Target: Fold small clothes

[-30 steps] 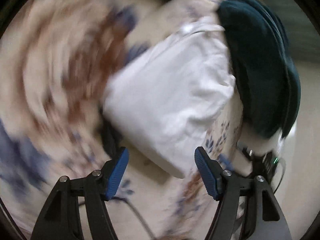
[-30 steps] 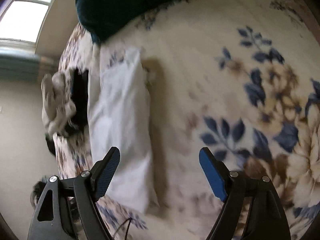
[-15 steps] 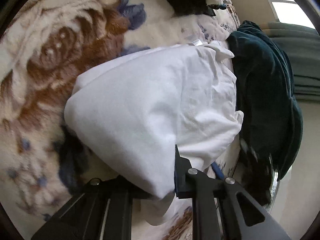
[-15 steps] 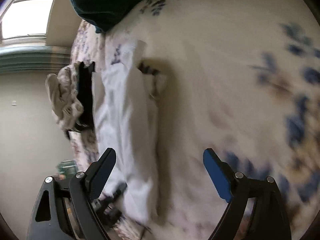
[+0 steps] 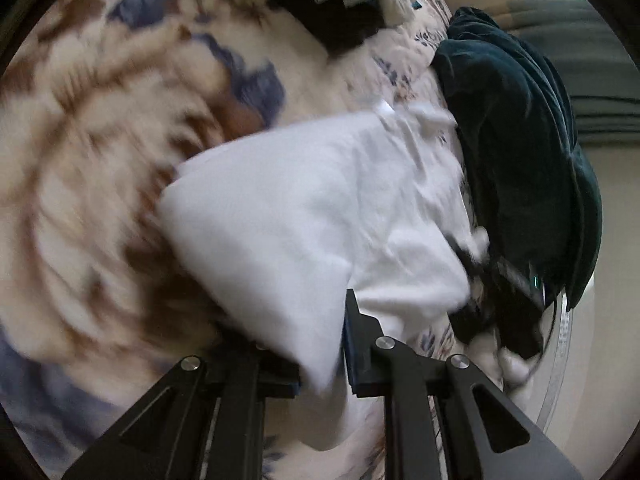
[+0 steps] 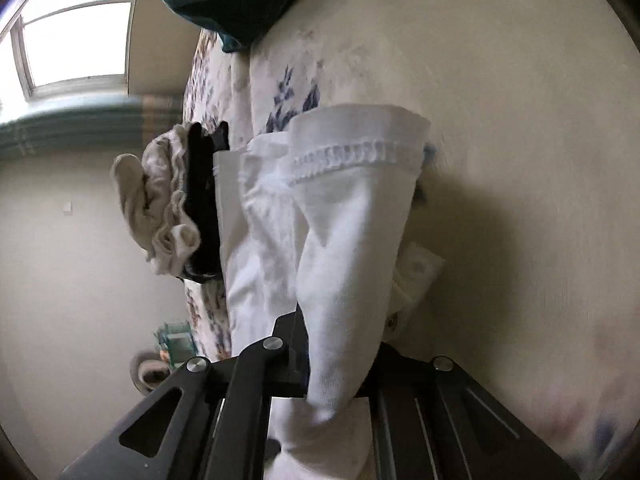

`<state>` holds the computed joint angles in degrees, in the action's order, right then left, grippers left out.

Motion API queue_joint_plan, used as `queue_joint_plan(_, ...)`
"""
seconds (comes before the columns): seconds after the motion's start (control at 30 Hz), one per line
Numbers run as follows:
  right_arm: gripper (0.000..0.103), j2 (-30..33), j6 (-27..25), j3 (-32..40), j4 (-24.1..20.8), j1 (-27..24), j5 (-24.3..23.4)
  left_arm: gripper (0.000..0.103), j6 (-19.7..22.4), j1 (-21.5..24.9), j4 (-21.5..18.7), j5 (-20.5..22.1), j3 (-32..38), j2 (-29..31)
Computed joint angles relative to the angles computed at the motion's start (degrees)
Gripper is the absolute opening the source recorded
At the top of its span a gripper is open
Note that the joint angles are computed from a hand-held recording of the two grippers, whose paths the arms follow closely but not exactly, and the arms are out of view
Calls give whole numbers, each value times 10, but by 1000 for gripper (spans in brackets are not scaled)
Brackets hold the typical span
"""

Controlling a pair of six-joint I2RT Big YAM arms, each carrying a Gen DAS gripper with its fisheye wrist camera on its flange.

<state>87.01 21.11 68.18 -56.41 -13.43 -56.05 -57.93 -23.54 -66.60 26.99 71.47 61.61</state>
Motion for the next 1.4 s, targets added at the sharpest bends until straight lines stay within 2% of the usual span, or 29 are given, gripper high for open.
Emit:
queue_joint_plan(0.1, 7, -96, 91, -88, 40, -14, -2, 14, 128, 54, -76, 20, 42, 25)
queue_joint_plan(0.17, 7, -182, 135, -149, 29, -23, 7, 14, 221, 85, -122, 37, 66, 45)
queue_joint_plan(0.2, 7, -234, 150, -180, 6, -28, 16, 16, 260, 97, -142, 52, 73, 57)
queue_joint_plan(0.23, 7, -277, 155, -203, -31, -31, 35, 18, 297, 105, -170, 49, 84, 72)
queue_joint_plan(0.27, 11, -297, 159, -215, -54, -29, 40, 24, 324, 109, -192, 37, 93, 80)
queue_joint_plan(0.3, 16, -314, 150, -230, -91, -28, 39, 35, 338, 112, -202, 32, 94, 80)
queue_joint_plan(0.33, 23, -318, 121, -232, -145, -28, 54, 45, 345, 115, -210, 26, 98, 80)
queue_joint_plan(0.37, 34, -322, 95, -229, -186, -36, 74, 62, 347, 119, -213, 22, 99, 74)
queue_joint_plan(0.4, 47, -330, 76, -227, -209, -49, 85, 64, 341, 121, -210, 19, 96, 64)
queue_joint_plan(0.47, 62, -332, 24, -202, -264, -76, 130, 65, 310, 119, -202, 4, 94, 48)
queue_joint_plan(0.5, 62, -331, -3, -182, -279, -89, 154, 65, 297, 113, -200, -12, 97, 43)
queue_joint_plan(0.57, 62, -307, -49, -125, -281, -93, 202, 65, 285, 96, -199, -49, 107, 42)
queue_joint_plan(0.67, 62, -250, -111, -45, -244, -61, 255, 65, 271, 60, -197, -110, 127, 59)
queue_joint_plan(0.7, 61, -218, -144, -10, -225, -33, 286, 65, 268, 52, -197, -117, 132, 68)
queue_joint_plan(0.73, 61, -198, -160, 13, -211, -16, 304, 65, 267, 48, -194, -118, 134, 75)
queue_joint_plan(0.77, 61, -164, -200, 43, -193, 9, 321, 65, 266, 45, -193, -122, 136, 80)
queue_joint_plan(0.83, 61, -101, -260, 94, -201, 62, 368, 65, 269, 42, -196, -122, 139, 88)
queue_joint_plan(0.87, 61, -77, -292, 112, -219, 74, 379, 65, 270, 41, -196, -119, 141, 93)
queue_joint_plan(0.9, 58, -47, -325, 130, -232, 98, 415, 65, 270, 41, -197, -126, 143, 98)
queue_joint_plan(0.93, 56, -41, -340, 129, -224, 106, 433, 65, 272, 41, -199, -130, 145, 101)
queue_joint_plan(0.97, 49, -35, -348, 124, -201, 112, 444, 65, 274, 44, -198, -128, 145, 102)
queue_joint_plan(1.03, 45, -22, -299, 131, -162, 109, 483, 65, 271, 50, -196, -131, 146, 105)
queue_joint_plan(1.07, 45, -10, -243, 142, -146, 91, 472, 65, 270, 54, -198, -129, 147, 106)
queue_joint_plan(1.13, 45, 1, -173, 157, -144, 65, 448, 65, 265, 59, -196, -125, 146, 104)
queue_joint_plan(1.17, 45, 6, -149, 165, -157, 44, 395, 65, 262, 61, -198, -128, 145, 102)
queue_joint_plan(1.23, 45, 1, -136, 165, -183, 23, 346, 65, 260, 65, -199, -117, 141, 96)
queue_joint_plan(1.33, 45, -24, -153, 139, -255, 1, 286, 65, 252, 64, -204, -112, 134, 85)
queue_joint_plan(1.4, 45, -41, -177, 108, -319, -12, 264, 65, 246, 59, -209, -110, 128, 78)
